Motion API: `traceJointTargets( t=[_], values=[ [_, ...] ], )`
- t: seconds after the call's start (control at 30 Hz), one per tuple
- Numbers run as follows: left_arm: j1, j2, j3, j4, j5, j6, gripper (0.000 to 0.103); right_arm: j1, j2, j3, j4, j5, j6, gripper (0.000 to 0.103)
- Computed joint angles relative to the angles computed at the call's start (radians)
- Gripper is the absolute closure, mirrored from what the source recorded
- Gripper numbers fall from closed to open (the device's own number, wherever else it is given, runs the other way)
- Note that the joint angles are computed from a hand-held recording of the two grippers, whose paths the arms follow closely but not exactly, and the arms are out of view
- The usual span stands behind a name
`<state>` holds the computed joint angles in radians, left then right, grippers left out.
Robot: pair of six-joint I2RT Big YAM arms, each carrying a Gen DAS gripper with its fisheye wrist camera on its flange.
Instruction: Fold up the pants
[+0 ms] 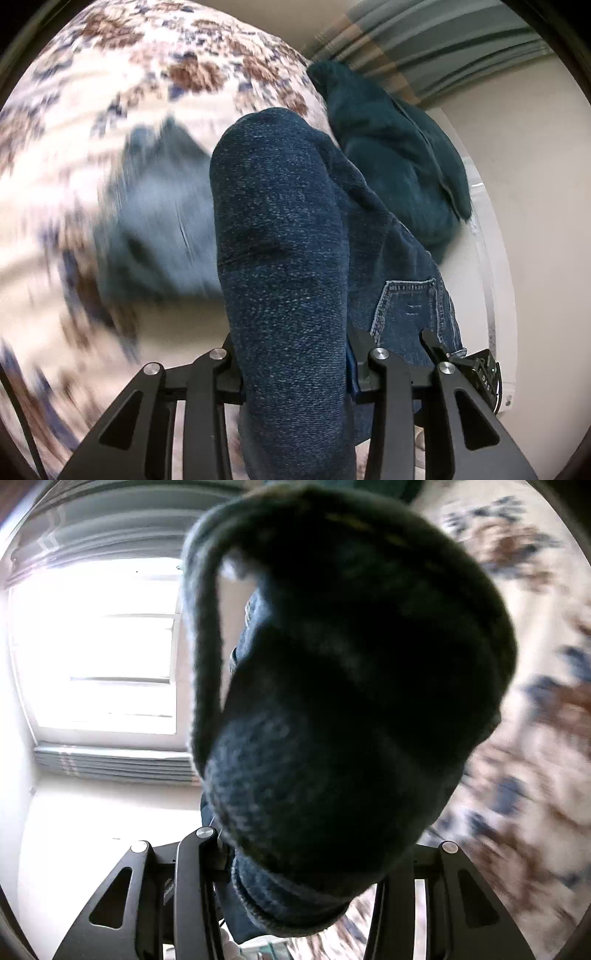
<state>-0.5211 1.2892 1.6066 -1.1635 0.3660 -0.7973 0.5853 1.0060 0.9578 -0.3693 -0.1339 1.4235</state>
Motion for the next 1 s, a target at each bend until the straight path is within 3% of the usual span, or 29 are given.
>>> traceJointTargets(
  t=[0.13,0.27,0.37,0.5,0.57,0.6,0.67,0.7,0.73,0.8,0.87,0.93,1.0],
  values=[
    [0.157,0.132,0.057,-0.021,0.082,0.168,0.069,-0.01,0.289,0.107,0.215,-0.022,0.023,0.057],
    [0.247,0.22,0.023,-0.005,0.131,0.25,0.069,-0.031,0.52,0.199,0.337,-0.081,0.025,0.057],
    [0.283,0.259,-0.042,-0.003,0.153,0.288,0.068,-0.025,0.638,0.234,0.358,-0.106,0.041,0.056],
    [0.293,0.247,-0.107,0.034,0.191,0.308,0.062,-0.025,0.694,0.228,0.385,-0.136,0.023,0.057],
    [0.264,0.248,-0.063,-0.028,0.111,0.323,0.054,-0.033,0.708,0.246,0.374,-0.178,0.013,0.054],
    [0.252,0.256,-0.032,-0.061,0.067,0.329,0.051,-0.041,0.711,0.263,0.345,-0.213,0.021,0.048],
    [0.208,0.241,0.017,-0.133,-0.06,0.331,0.044,-0.055,0.711,0.348,0.141,-0.277,-0.045,0.033],
    [0.188,0.231,0.031,-0.159,-0.115,0.334,0.04,-0.055,0.705,0.4,0.015,-0.275,-0.112,0.014],
    [0.152,0.215,0.041,-0.188,-0.197,0.329,0.023,-0.05,0.703,0.453,-0.11,-0.245,-0.19,0.007],
    [0.076,0.182,0.05,-0.237,-0.365,0.289,0.009,-0.02,0.705,0.575,-0.362,-0.113,-0.385,0.008],
    [0.046,0.164,0.05,-0.261,-0.411,0.254,0.002,0.005,0.737,0.722,-0.613,0.066,-0.554,0.008],
    [0.013,0.155,0.066,-0.286,-0.458,0.203,0.002,0.034,0.819,0.935,-0.847,0.218,-0.652,0.008],
    [-0.02,0.151,0.087,-0.318,-0.489,0.17,0.002,0.058,0.838,1.027,-0.973,0.328,-0.697,0.008]
  ],
)
